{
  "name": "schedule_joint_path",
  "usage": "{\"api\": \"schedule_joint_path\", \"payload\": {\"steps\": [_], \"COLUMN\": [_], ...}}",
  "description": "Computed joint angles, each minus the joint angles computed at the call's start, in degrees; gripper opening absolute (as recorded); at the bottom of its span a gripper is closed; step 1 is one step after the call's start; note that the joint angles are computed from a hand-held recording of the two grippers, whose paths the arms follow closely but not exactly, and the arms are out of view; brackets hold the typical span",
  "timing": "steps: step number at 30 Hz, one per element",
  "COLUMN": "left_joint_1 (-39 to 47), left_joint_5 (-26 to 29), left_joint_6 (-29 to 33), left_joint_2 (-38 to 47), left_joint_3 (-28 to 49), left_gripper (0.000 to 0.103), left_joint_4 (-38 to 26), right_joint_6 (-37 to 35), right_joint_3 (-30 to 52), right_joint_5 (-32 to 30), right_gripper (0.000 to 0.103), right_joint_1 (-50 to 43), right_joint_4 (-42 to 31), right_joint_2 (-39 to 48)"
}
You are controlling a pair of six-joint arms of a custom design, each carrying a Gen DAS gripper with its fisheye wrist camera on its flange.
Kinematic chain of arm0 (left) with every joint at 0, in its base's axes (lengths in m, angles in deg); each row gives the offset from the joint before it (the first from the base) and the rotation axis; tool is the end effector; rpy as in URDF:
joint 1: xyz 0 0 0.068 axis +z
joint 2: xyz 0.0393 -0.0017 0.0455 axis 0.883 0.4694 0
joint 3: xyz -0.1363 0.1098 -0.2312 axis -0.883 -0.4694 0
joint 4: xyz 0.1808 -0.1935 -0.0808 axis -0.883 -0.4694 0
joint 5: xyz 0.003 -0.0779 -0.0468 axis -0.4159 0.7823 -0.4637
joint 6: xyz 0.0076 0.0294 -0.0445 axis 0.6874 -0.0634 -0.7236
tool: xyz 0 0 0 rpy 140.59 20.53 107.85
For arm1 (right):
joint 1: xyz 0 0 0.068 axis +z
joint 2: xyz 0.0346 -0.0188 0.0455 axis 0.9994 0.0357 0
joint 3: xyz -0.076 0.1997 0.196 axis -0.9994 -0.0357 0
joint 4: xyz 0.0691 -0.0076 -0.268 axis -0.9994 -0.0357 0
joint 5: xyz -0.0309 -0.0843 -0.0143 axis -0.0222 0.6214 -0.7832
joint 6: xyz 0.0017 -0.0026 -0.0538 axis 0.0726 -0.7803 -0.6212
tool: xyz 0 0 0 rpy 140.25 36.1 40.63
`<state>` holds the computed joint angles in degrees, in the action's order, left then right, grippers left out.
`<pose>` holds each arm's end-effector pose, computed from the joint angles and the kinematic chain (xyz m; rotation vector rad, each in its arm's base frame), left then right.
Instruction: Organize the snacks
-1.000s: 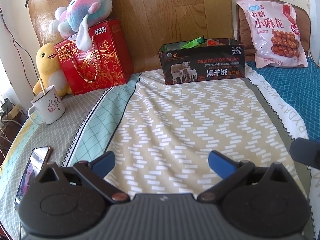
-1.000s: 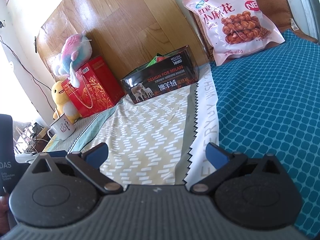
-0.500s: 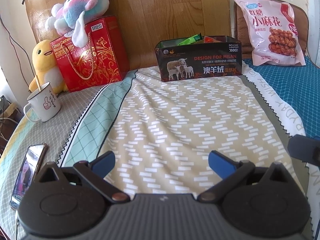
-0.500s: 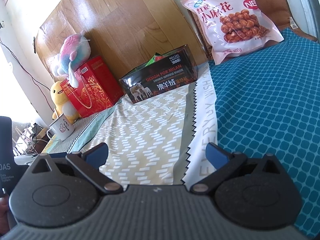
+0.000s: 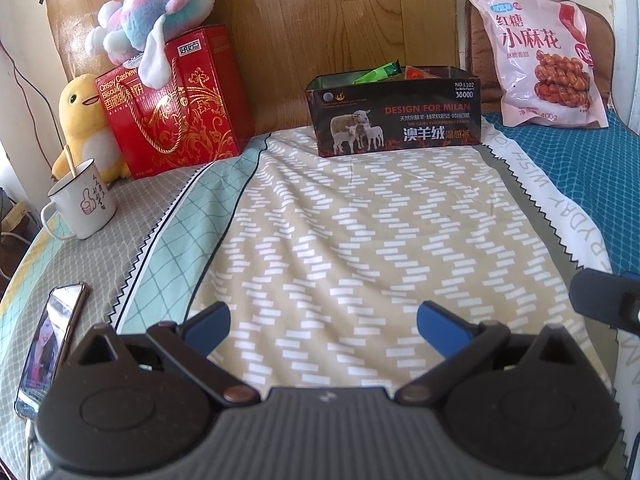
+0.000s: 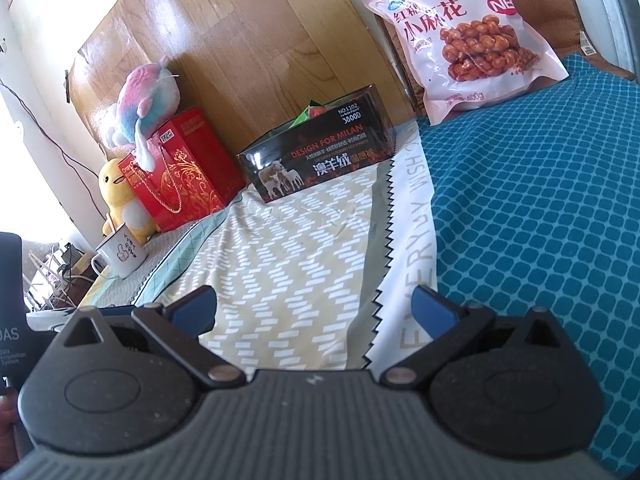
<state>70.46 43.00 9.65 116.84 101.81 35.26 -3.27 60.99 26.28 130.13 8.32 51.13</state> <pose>0.1920 0.0237 0.1438 0.3261 2.2775 0.1116 0.1589 0.1247 0.0948 0.1751 1.9206 0.5266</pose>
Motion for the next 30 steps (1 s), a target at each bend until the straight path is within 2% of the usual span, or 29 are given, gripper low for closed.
{"api": "schedule_joint_path", "payload": {"steps": [22, 30], "left_joint_1": [-0.7, 1.3], "left_joint_5": [-0.4, 4.1], "left_joint_6": [0.8, 1.7], "left_joint_2": [1.2, 0.7], "left_joint_3": [-0.2, -0.5], "left_gripper": [0.103, 0.102], "left_joint_4": [1.0, 1.1], "right_joint_6": [0.4, 0.3], "right_joint_3": [0.7, 0.8], "right_joint_5": [-0.6, -0.8], "right_gripper": [0.103, 0.103], "right_joint_1": [-0.5, -0.7], "right_joint_4": [-0.9, -0.9], "right_joint_2": [0.4, 0.6]}}
